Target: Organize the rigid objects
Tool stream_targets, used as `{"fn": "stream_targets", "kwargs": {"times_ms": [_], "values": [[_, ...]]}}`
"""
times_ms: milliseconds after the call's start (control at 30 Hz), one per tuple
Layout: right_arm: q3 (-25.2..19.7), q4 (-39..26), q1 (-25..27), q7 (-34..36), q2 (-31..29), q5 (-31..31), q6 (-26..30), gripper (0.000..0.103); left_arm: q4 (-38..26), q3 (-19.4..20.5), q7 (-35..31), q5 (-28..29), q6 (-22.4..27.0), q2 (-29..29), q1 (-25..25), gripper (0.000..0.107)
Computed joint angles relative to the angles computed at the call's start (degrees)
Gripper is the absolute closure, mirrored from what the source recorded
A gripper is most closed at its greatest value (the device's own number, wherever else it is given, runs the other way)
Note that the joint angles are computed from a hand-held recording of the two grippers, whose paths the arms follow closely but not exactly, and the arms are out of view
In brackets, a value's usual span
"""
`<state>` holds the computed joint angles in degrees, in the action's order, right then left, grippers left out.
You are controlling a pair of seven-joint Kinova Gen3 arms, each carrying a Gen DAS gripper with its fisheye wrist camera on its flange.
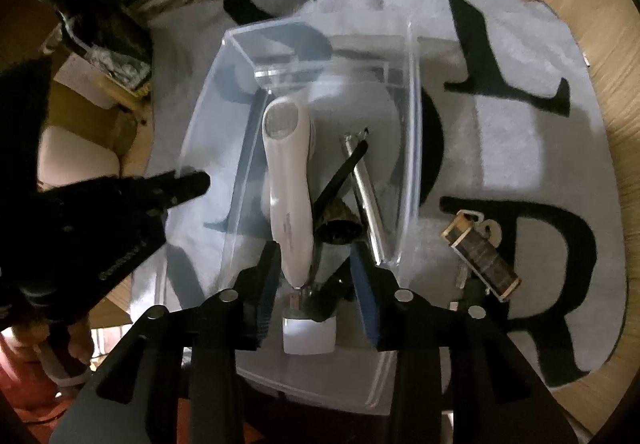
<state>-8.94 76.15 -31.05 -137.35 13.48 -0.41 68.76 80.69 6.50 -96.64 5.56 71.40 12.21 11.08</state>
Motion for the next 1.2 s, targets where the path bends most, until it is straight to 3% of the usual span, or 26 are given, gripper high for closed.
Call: {"fn": "stream_targets", "kwargs": {"times_ms": [333, 567, 800, 1200], "values": [[0.9, 4.0, 2.0, -5.5, -6.6, 4.3, -4.4, 0.065, -0.5, -0.1, 2.5, -0.7, 0.2, 0.4, 0.7, 0.099], [1.3, 6.6, 5.6, -6.0, -8.9, 6.9, -1.8, 0.064, -0.6, -0.1, 4.6, -1.6, 0.2, 0.5, 1.2, 0.099], [1.4, 11.1, 9.0, -0.7, -9.2, 4.0, -0.6, 0.064, -0.9, -0.1, 7.8, -3.1, 0.3, 0.6, 2.1, 0.099], [1.3, 14.8, 10.7, 10.5, -5.0, -4.6, -3.3, 0.064, -1.7, -0.1, 13.1, -6.0, 0.9, 1.1, 4.0, 0.099]]}}
